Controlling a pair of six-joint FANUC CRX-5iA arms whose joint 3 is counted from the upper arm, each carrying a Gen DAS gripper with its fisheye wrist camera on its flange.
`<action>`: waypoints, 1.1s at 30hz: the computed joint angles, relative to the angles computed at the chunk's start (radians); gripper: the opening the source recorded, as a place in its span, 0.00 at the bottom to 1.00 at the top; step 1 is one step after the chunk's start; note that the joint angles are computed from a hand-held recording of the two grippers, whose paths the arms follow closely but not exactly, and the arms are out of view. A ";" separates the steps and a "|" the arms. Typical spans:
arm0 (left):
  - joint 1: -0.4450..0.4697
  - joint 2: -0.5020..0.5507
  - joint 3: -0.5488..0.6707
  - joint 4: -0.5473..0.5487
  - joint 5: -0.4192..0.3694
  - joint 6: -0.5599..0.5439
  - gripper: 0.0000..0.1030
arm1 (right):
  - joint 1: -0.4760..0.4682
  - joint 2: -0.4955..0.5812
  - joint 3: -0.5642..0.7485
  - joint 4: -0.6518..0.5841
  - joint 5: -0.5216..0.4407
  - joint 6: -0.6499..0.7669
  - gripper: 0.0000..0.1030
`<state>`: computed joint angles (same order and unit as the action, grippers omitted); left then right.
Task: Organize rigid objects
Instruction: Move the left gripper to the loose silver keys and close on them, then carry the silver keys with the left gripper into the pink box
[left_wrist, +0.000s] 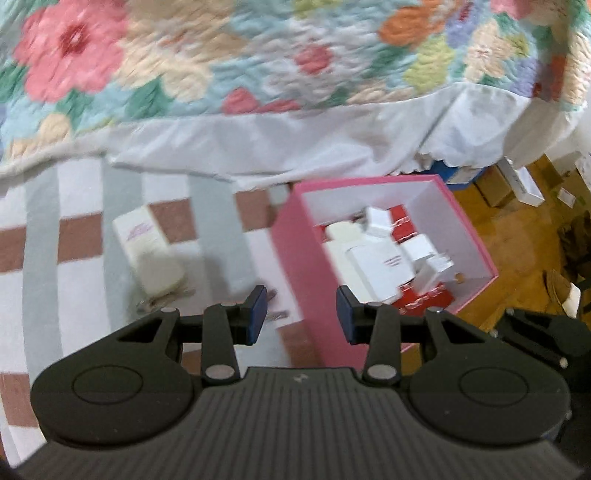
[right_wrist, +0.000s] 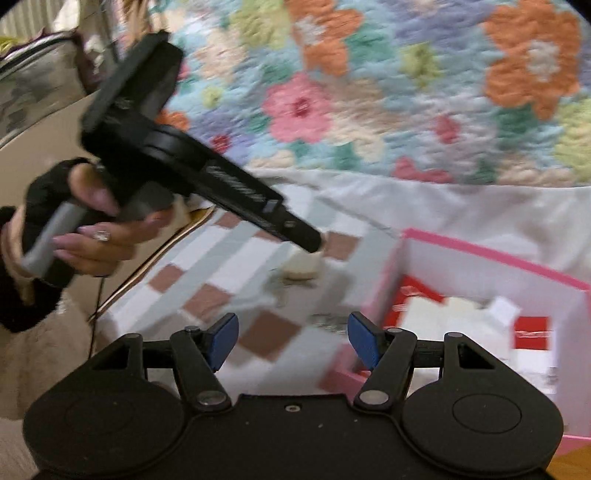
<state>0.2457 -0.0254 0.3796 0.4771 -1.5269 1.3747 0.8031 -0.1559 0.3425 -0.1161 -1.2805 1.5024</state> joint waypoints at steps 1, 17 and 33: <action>0.011 -0.012 -0.033 0.005 0.008 -0.010 0.39 | 0.023 0.002 -0.016 0.014 0.013 0.001 0.68; 0.090 -0.059 -0.457 0.101 0.184 0.223 0.36 | 0.287 0.005 -0.410 0.593 0.273 -0.173 0.65; 0.044 -0.098 -0.509 0.060 0.381 0.281 0.01 | 0.266 0.049 -0.476 0.693 0.348 -0.206 0.63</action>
<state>0.2902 -0.1235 -0.1294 0.5372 -1.1455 1.6556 1.0687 -0.1074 -0.1338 0.5767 -0.9329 1.2960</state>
